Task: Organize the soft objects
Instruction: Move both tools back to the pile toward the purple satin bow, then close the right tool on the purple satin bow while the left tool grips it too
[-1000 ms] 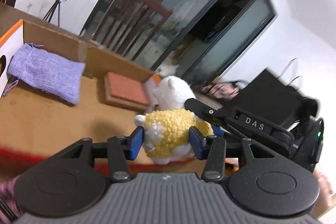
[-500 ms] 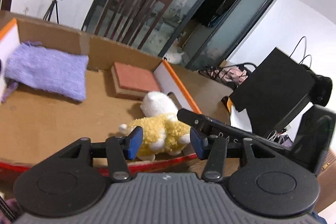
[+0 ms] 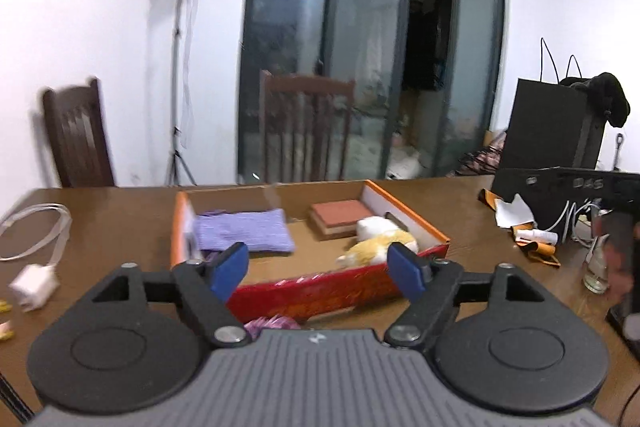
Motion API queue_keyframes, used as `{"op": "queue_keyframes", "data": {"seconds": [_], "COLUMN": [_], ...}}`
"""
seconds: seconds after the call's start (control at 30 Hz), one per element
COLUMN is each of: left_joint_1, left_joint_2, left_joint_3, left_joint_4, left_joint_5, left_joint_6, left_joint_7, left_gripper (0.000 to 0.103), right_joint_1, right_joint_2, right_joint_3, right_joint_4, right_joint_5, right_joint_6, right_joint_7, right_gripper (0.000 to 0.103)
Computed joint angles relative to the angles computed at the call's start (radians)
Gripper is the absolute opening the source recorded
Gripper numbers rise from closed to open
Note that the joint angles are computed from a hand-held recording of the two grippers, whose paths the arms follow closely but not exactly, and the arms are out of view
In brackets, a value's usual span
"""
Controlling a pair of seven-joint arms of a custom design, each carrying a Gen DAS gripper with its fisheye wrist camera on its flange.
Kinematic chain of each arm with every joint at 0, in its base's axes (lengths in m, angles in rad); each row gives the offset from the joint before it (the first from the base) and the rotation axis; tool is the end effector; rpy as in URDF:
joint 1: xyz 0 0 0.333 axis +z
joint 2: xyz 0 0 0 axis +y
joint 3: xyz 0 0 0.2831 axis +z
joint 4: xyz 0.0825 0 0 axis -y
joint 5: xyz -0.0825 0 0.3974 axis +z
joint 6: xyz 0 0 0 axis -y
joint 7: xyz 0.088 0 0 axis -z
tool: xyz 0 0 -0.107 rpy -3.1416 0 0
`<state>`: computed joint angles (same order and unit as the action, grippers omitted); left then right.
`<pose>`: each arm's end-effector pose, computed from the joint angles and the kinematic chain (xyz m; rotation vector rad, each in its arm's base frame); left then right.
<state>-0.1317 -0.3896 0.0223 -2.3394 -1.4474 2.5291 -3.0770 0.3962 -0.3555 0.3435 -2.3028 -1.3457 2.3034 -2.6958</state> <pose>0.4956 -0.0433 0.5058 -0.9700 2.0944 -1.4742 0.3825 0.3337 0.4946 -1.1044 1.7280 -1.0476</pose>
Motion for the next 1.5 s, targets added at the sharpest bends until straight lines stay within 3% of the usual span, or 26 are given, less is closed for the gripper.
{"op": "queue_keyframes", "data": {"seconds": [0.13, 0.3, 0.47, 0.53, 0.73, 1.0, 1.2, 1.27, 1.3, 1.4, 1.5], "left_joint_1": [0.013, 0.046, 0.072, 0.059, 0.012, 0.070, 0.119, 0.132, 0.139, 0.161, 0.196], "left_joint_2": [-0.163, -0.328, -0.407, -0.404, -0.315, -0.121, -0.041, -0.020, -0.012, -0.009, -0.002], "left_joint_3": [0.027, 0.076, 0.114, 0.129, 0.107, 0.069, 0.057, 0.059, 0.061, 0.086, 0.125], "left_joint_4": [-0.163, -0.349, -0.446, -0.452, -0.402, -0.272, -0.212, -0.197, -0.192, -0.190, -0.177], "left_joint_5": [-0.092, -0.076, 0.054, 0.062, -0.092, -0.125, -0.120, -0.112, -0.108, -0.089, -0.026], "left_joint_6": [0.056, 0.045, 0.003, 0.011, 0.123, 0.111, 0.055, 0.030, 0.016, -0.086, -0.252], "left_joint_7": [0.114, 0.176, 0.123, 0.127, 0.202, 0.160, 0.172, 0.161, 0.161, 0.164, 0.091], "left_gripper": [0.100, 0.101, 0.102, 0.102, 0.102, 0.102, 0.102, 0.102, 0.102, 0.102, 0.102], "right_joint_1": [0.049, 0.115, 0.206, 0.231, 0.260, 0.205, 0.205, 0.213, 0.216, 0.259, 0.279], "right_joint_2": [-0.048, -0.006, 0.080, 0.105, 0.158, 0.326, 0.529, 0.575, 0.586, 0.583, 0.481], "right_joint_3": [0.069, 0.133, 0.130, 0.110, 0.061, -0.054, -0.152, -0.177, -0.190, -0.205, -0.202], "right_joint_4": [-0.039, -0.058, -0.046, -0.045, 0.006, 0.175, 0.403, 0.450, 0.456, 0.463, 0.355], "right_joint_5": [0.021, 0.015, 0.044, 0.045, 0.048, 0.002, 0.134, 0.175, 0.188, 0.203, 0.125], "right_joint_6": [-0.092, -0.166, -0.178, -0.146, -0.119, 0.086, 0.169, 0.203, 0.230, 0.206, 0.293], "right_joint_7": [-0.001, 0.061, 0.118, 0.113, 0.108, 0.120, -0.116, -0.183, -0.198, -0.308, -0.297], "right_gripper": [0.076, 0.077, 0.077, 0.077, 0.076, 0.070, 0.057, 0.035, 0.015, 0.010, 0.010]}}
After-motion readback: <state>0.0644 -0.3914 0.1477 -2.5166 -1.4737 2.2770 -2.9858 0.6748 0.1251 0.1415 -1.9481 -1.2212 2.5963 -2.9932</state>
